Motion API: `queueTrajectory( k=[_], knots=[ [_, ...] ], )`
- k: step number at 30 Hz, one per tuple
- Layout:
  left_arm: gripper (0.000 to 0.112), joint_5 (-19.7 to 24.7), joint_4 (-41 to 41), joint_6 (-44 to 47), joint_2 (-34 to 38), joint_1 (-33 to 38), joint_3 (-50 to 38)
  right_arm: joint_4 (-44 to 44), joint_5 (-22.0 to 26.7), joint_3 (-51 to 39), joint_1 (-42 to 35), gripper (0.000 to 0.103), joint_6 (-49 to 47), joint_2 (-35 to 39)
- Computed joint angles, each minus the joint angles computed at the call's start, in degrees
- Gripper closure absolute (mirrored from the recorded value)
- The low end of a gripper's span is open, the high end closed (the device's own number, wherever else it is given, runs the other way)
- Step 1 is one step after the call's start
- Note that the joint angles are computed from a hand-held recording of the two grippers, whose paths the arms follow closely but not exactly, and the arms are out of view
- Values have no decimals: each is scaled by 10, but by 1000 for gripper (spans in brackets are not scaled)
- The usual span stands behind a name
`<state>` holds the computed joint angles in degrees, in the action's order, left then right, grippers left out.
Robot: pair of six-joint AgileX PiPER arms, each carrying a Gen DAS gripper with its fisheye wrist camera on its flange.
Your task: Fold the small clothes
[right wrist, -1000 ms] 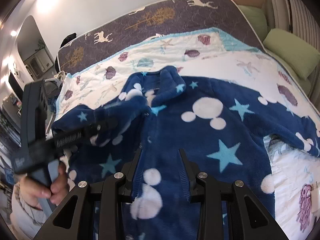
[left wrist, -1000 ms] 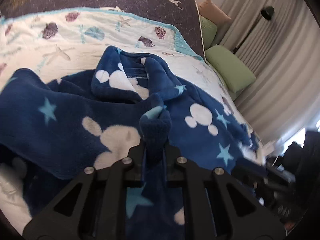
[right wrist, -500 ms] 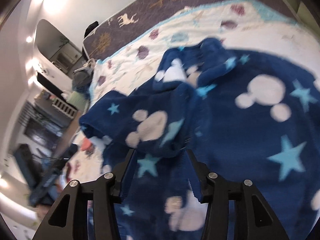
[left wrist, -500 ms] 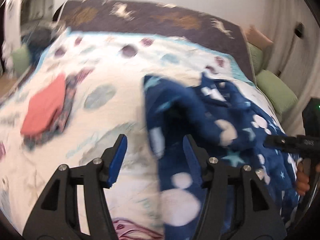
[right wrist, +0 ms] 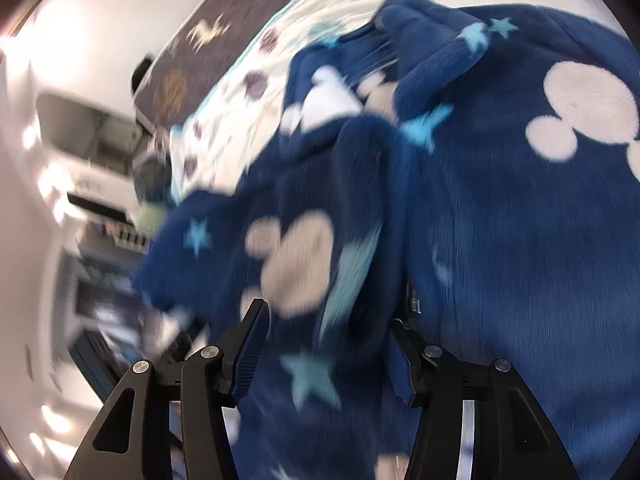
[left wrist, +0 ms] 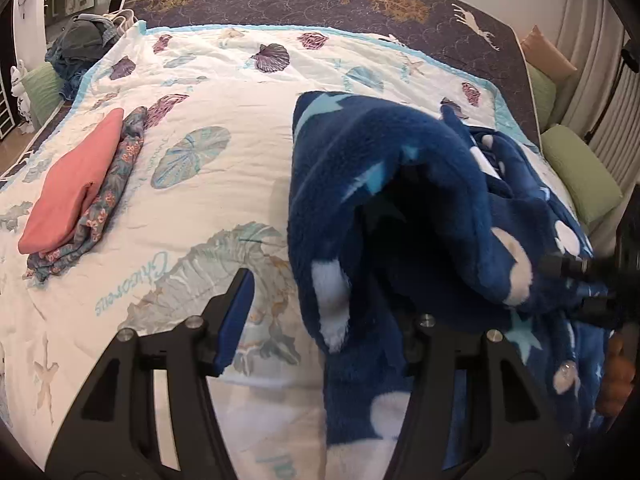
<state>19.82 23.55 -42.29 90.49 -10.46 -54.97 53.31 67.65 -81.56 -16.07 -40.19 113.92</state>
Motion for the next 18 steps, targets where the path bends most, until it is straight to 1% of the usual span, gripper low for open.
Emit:
queueTrajectory(
  k=[2, 3, 4, 6, 11, 13, 14, 15, 16, 18],
  knots=[
    [53, 12, 41, -45, 6, -6, -5, 23, -44, 5, 11, 49, -2, -10],
    [53, 16, 54, -58, 8, -7, -8, 28, -62, 7, 19, 68, -8, -15],
    [53, 17, 71, -75, 10, -7, -7, 27, -73, 2, 26, 94, -8, -17],
    [53, 25, 107, -113, 9, -7, -5, 10, -75, -17, 32, 95, 27, -18],
    [53, 28, 143, -141, -3, -4, 11, 34, -97, -1, -23, 95, -58, -92],
    [53, 31, 157, -152, -4, -10, 12, 34, -101, -14, -55, 95, -83, -104],
    [50, 32, 159, -153, -5, -16, 13, 28, -110, -23, -70, 95, -87, -105],
    [50, 30, 159, -151, -5, -20, 14, 15, -118, -35, -82, 94, -84, -99],
    [50, 30, 164, -153, -6, -28, 15, 5, -118, -47, -92, 94, -81, -88],
    [50, 42, 197, -176, -3, -50, 14, -30, -103, -89, -106, 94, -52, -43]
  ],
)
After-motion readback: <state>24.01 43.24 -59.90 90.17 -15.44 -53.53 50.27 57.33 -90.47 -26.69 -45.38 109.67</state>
